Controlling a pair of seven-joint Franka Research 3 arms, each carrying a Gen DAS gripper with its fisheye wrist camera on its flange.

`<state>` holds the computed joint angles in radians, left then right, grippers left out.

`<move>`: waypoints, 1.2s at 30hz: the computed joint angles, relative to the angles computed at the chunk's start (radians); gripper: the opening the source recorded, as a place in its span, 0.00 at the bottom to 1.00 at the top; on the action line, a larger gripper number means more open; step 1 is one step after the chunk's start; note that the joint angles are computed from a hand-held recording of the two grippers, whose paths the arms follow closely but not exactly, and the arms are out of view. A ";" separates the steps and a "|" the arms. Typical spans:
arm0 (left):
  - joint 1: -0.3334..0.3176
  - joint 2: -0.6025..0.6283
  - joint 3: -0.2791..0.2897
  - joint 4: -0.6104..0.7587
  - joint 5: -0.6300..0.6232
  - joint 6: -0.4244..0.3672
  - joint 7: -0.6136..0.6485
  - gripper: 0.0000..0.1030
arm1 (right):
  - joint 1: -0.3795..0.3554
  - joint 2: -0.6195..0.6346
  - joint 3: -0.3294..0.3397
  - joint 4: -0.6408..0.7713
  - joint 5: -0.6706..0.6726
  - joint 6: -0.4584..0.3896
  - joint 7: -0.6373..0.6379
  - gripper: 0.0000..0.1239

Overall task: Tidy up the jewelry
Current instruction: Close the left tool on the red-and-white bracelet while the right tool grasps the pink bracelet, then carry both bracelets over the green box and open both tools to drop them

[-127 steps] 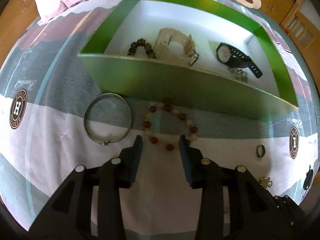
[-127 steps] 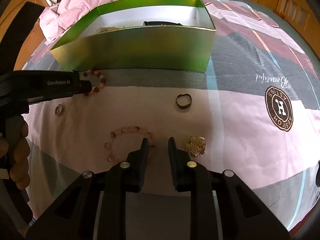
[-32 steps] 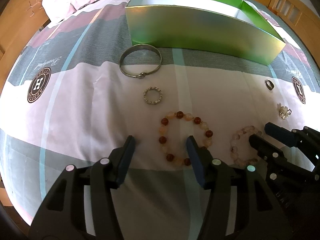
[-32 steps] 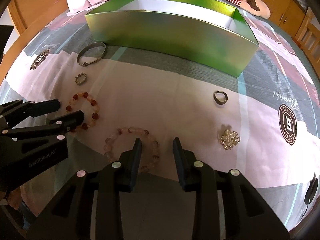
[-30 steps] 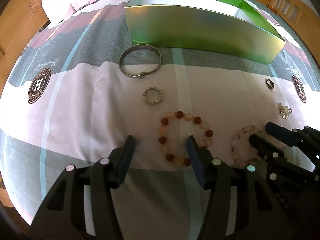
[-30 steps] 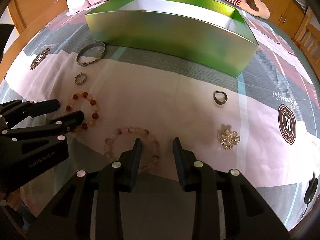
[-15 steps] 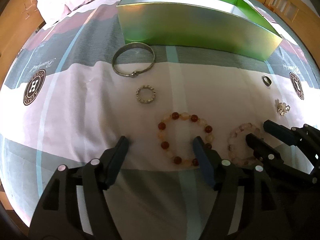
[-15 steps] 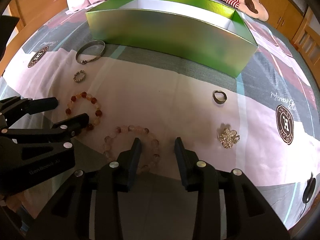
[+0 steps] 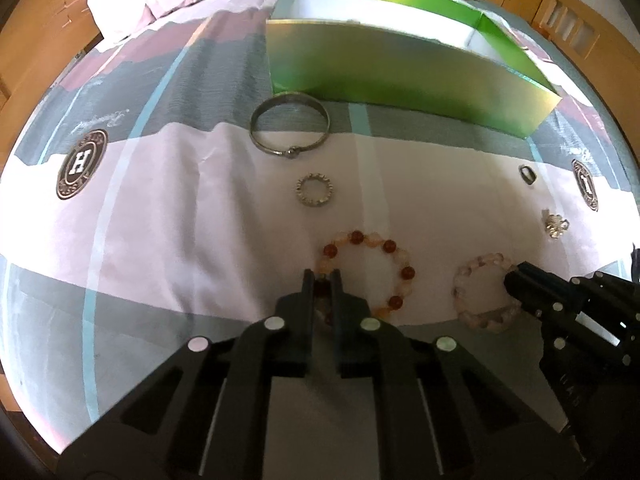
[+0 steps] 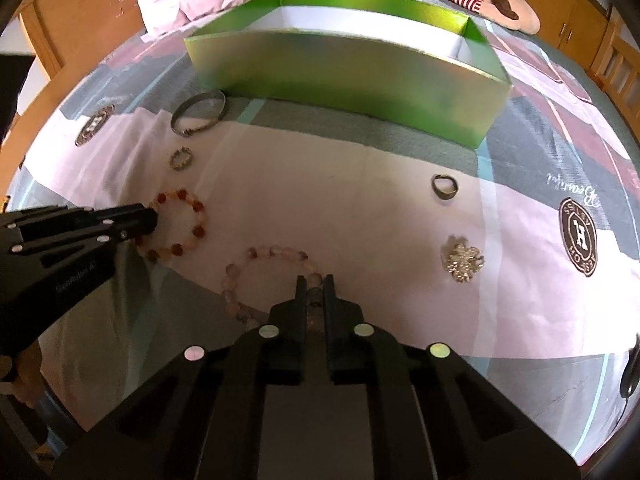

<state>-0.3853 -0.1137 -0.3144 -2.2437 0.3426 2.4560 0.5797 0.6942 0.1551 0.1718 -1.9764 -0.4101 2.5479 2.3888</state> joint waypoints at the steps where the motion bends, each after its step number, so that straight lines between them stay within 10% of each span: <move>1: -0.001 -0.012 -0.003 -0.004 0.010 -0.001 -0.009 0.08 | 0.000 -0.012 -0.002 -0.007 -0.005 0.004 0.008 0.06; 36: 0.018 -0.100 -0.069 0.188 0.322 -0.145 -0.175 0.08 | -0.066 -0.134 0.065 0.142 -0.385 -0.124 0.368 0.06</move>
